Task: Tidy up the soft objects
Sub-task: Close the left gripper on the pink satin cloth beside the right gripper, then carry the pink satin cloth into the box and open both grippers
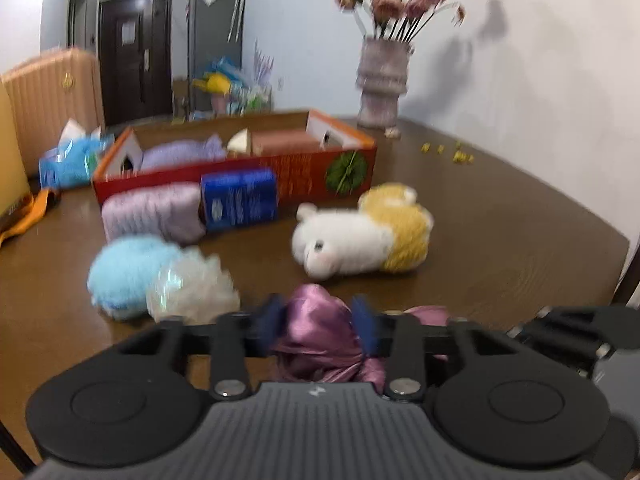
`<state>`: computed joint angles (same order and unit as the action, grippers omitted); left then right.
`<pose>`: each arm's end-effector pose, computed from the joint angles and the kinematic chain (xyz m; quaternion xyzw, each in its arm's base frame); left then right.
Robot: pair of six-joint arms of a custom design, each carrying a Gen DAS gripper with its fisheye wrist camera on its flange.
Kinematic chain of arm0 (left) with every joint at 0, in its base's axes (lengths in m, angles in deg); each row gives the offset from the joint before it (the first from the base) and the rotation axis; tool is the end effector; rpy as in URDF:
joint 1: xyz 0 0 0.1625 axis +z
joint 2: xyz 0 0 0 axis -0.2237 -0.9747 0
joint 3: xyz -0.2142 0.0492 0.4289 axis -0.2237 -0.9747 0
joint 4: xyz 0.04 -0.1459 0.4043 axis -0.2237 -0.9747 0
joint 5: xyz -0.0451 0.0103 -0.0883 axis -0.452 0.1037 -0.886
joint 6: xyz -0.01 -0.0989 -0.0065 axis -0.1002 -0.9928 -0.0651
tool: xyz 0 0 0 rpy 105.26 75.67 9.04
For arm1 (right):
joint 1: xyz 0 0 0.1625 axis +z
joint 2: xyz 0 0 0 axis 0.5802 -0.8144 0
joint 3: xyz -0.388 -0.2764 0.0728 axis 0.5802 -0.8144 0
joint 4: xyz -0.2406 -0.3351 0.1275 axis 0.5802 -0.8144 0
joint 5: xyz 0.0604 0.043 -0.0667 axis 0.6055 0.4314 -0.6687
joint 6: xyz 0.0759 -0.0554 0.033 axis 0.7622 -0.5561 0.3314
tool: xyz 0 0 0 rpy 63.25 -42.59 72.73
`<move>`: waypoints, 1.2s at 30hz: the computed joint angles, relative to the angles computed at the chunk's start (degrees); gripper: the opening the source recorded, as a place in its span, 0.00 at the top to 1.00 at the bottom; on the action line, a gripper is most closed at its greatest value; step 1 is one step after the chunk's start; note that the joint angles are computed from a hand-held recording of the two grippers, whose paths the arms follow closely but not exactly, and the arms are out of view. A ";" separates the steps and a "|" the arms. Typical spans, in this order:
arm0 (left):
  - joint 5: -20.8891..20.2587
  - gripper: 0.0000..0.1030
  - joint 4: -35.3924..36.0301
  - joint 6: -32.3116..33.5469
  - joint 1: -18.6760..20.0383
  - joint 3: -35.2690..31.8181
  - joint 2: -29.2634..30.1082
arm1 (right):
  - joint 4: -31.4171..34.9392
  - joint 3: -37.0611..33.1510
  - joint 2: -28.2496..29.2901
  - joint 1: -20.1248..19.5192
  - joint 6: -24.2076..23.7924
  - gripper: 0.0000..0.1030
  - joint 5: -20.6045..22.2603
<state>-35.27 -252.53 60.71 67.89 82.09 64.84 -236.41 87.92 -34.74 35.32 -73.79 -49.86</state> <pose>-0.3377 -0.8401 -0.1353 0.2065 0.8411 -0.4051 0.2930 -0.1233 -0.8306 0.2603 0.4542 -0.7975 0.3441 0.1983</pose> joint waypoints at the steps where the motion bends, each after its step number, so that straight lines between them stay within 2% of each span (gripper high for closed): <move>1: 0.08 0.67 -0.63 -1.01 0.11 1.06 -0.34 | 2.57 -0.81 -0.46 -0.13 0.98 0.77 0.04; 4: 1.41 0.68 -5.83 -0.62 -0.48 5.00 -1.02 | 12.13 -2.92 -2.65 -1.13 5.23 0.66 5.58; 7: 3.72 0.68 -11.67 1.50 -1.45 6.81 -0.27 | 18.28 -5.12 -3.19 -1.45 8.95 0.47 10.89; 8: 4.31 0.68 -12.48 2.15 -1.76 6.88 0.02 | 19.63 -6.01 -2.82 -1.29 10.21 0.42 11.55; 10: 5.44 0.68 -13.33 3.24 -2.22 6.87 0.38 | 20.78 -7.55 -1.62 -0.39 12.97 0.42 9.25; 13: 5.31 0.62 -11.64 0.15 -2.17 8.70 -1.09 | 19.24 -7.76 0.00 0.38 13.43 0.49 5.15; 15: 4.96 0.56 -10.34 -2.48 -2.04 10.91 -2.67 | 18.91 -7.20 0.09 -0.02 14.69 0.53 5.03; 17: 3.38 0.56 -9.84 -4.02 -1.91 13.68 -4.42 | 18.85 -6.57 -0.18 -0.47 16.32 0.55 5.67; 20: 1.24 0.54 -8.70 -8.00 -1.66 17.33 -6.71 | 16.12 -4.24 -0.93 -0.84 15.78 0.57 5.48; 22: 0.25 0.51 -7.99 -10.85 -1.52 19.45 -8.01 | 15.64 -3.56 -1.15 -0.92 15.98 0.64 4.72; 24: -0.88 0.51 -6.89 -14.31 -1.41 21.58 -9.45 | 16.92 -3.33 -1.49 -1.06 16.71 0.78 4.84; 26: -2.22 0.51 -5.63 -17.74 -1.32 23.42 -10.77 | 16.10 -2.60 -1.56 -0.82 16.65 0.87 3.22; 28: -3.87 0.51 -5.48 -20.03 -1.25 25.45 -12.05 | 13.24 -0.89 -1.79 -0.85 16.16 0.89 3.02; 35: -4.36 0.51 -7.92 -21.05 -1.83 29.61 -13.56 | 11.60 1.73 -2.83 -0.76 16.86 0.92 3.73; 36: -4.89 0.45 -8.29 -20.96 -1.86 30.32 -13.91 | 10.46 2.37 -2.96 -0.74 16.76 0.92 3.69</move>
